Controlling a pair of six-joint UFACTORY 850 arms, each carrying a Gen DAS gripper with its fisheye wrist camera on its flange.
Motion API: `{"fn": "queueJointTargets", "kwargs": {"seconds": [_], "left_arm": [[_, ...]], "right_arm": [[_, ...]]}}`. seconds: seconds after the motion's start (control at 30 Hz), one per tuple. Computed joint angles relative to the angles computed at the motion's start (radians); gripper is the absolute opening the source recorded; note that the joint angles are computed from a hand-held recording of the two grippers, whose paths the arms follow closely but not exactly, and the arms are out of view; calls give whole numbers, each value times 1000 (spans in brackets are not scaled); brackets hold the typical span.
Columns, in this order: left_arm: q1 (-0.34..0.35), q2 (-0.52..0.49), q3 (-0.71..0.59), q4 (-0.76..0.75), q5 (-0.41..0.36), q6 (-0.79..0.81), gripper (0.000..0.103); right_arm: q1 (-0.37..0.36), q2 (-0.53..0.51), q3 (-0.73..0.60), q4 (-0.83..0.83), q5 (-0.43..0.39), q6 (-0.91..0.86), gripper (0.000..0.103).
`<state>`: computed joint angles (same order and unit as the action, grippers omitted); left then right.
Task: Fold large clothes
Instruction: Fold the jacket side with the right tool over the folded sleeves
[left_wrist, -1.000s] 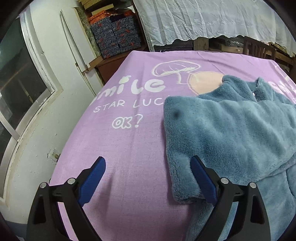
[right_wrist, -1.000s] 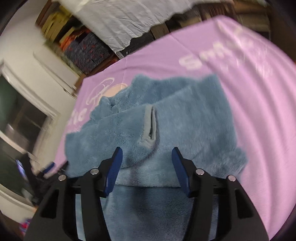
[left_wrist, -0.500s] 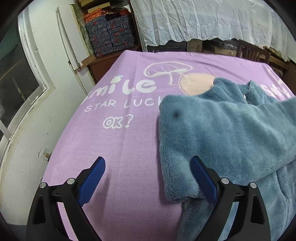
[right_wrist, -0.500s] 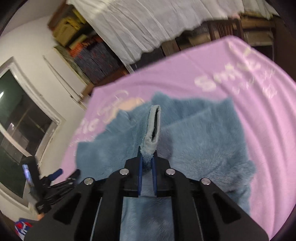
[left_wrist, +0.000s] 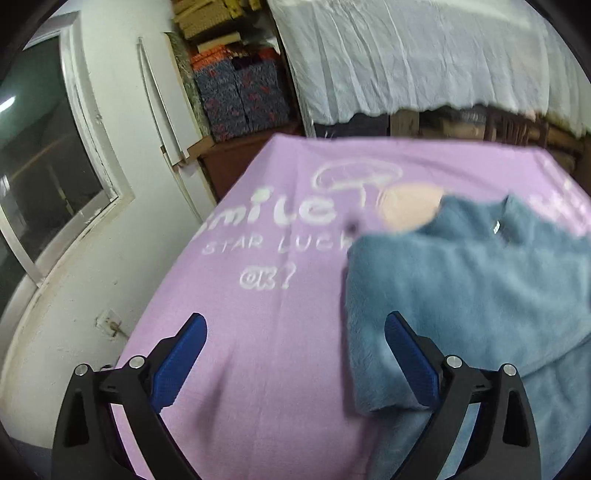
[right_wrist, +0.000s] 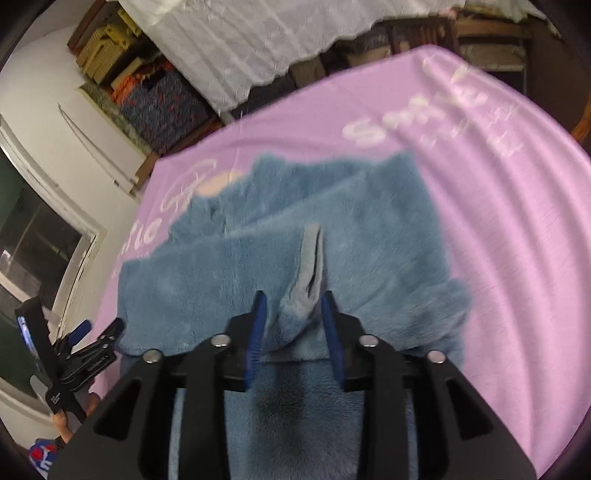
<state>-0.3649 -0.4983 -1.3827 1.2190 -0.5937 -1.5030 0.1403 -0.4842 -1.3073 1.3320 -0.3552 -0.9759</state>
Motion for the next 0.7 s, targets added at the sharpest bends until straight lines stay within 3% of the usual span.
{"fn": "queueJointTargets", "kwargs": {"seconds": [0.1, 0.33, 0.5, 0.57, 0.63, 0.7], "left_arm": [[7, -5, -47, -116, 105, 127, 97], [-1, -126, -225, -481, 203, 533, 97], [33, -262, -344, -729, 122, 744, 100], [53, -261, -341, -847, 160, 829, 100], [49, -272, -355, -829, 147, 829, 100], [39, -274, -354, -745, 140, 766, 100]], "right_arm": [[4, 16, -20, -11, -9, -28, 32], [49, -75, -155, -44, -99, -5, 32], [56, -184, -257, -126, -186, 105, 32], [46, -221, -273, -120, -196, 107, 28], [24, -245, -280, -54, -245, 39, 16], [10, -260, -295, -42, -297, 39, 16]]}}
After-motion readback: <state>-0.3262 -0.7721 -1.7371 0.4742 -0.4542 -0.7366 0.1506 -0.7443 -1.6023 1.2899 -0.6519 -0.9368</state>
